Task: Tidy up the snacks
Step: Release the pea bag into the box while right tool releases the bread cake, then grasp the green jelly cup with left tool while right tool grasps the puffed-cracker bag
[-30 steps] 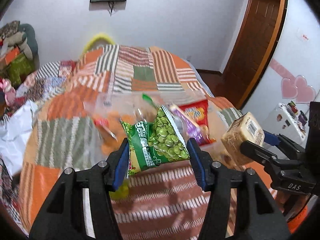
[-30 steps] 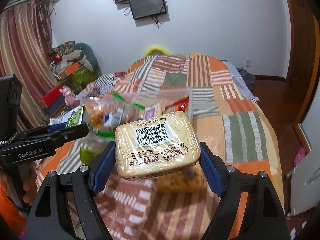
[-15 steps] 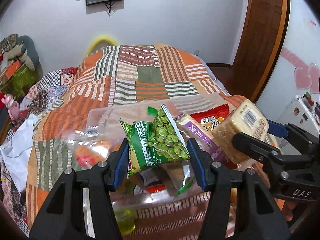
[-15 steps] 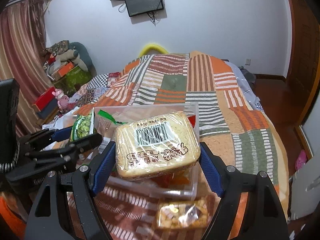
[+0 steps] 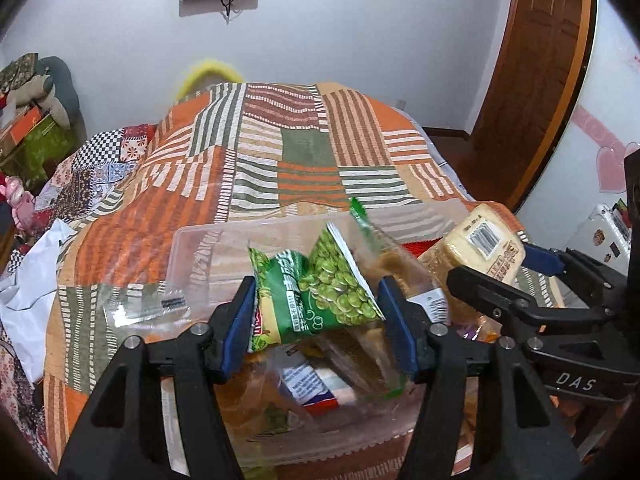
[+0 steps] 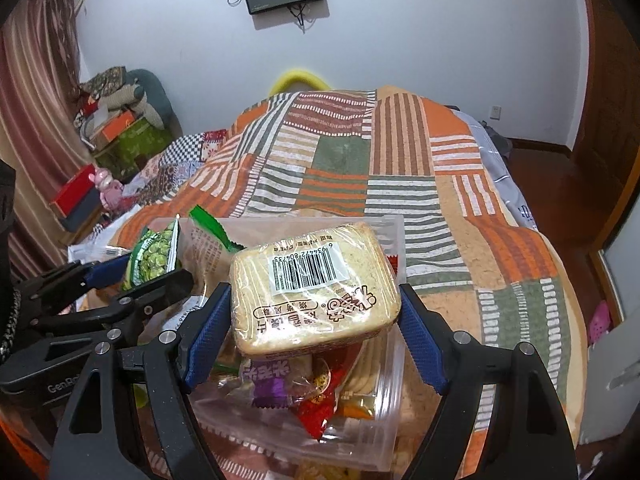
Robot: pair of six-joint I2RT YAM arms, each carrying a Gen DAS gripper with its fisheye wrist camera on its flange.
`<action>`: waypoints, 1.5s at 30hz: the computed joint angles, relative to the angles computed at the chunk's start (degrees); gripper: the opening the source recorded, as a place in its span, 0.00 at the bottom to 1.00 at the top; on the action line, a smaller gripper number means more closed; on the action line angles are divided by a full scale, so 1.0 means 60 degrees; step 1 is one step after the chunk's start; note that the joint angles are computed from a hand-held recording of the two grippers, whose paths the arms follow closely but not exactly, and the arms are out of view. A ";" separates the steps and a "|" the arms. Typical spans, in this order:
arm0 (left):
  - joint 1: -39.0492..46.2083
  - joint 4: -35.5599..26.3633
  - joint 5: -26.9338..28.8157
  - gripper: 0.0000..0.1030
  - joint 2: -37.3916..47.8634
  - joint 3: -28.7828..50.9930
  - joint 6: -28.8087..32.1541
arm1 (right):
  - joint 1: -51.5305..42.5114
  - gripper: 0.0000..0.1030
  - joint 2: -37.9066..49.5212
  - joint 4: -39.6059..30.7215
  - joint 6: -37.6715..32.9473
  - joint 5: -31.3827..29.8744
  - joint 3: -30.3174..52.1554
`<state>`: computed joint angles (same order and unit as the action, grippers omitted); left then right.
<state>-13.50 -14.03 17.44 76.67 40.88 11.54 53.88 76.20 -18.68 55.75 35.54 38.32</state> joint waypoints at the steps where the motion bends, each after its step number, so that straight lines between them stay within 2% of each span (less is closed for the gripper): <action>1: 0.0043 -0.0039 0.0040 0.63 -0.0020 -0.0015 -0.0014 | 0.0081 0.78 0.0002 -0.0102 0.0046 0.0039 0.0036; 6: 0.0126 -0.0208 0.0145 0.68 -0.0242 -0.0097 0.0044 | 0.0160 0.78 -0.0309 -0.0315 -0.0028 0.0067 0.0063; 9: 0.0189 -0.0631 0.0373 0.73 -0.0516 -0.0032 0.0137 | 0.0569 0.78 -0.0674 -0.0943 0.0205 0.0501 0.0228; 13: 0.0363 -0.1313 0.0723 0.73 -0.1140 0.0018 0.0280 | 0.1008 0.78 -0.0994 -0.1633 0.0551 0.0966 0.0391; 16: 0.0567 -0.1851 0.0920 0.74 -0.1800 0.0010 0.0532 | 0.1551 0.79 -0.1236 -0.2306 0.1050 0.1395 0.0507; 24: 0.1949 -0.3477 0.1914 0.87 -0.3120 0.0136 0.1622 | 0.3078 0.82 -0.1179 -0.4007 0.2962 0.2293 0.0741; 30: 0.3521 -0.4238 0.2523 0.91 -0.3335 -0.0049 0.2912 | 0.3819 0.87 -0.0909 -0.4669 0.4183 0.2285 0.0573; 36: 0.4468 -0.4014 0.2395 0.91 -0.2844 -0.0637 0.3859 | 0.4276 0.94 -0.0426 -0.4518 0.5178 0.1892 0.0114; 42: 0.4702 -0.3186 0.2021 0.91 -0.1671 -0.1248 0.4115 | 0.4222 0.97 -0.0230 -0.3253 0.5362 0.1240 -0.0750; 45: 0.4560 -0.2555 0.1819 0.91 -0.1057 -0.1512 0.3924 | 0.3961 0.97 0.0110 -0.2556 0.5104 0.0785 -0.1013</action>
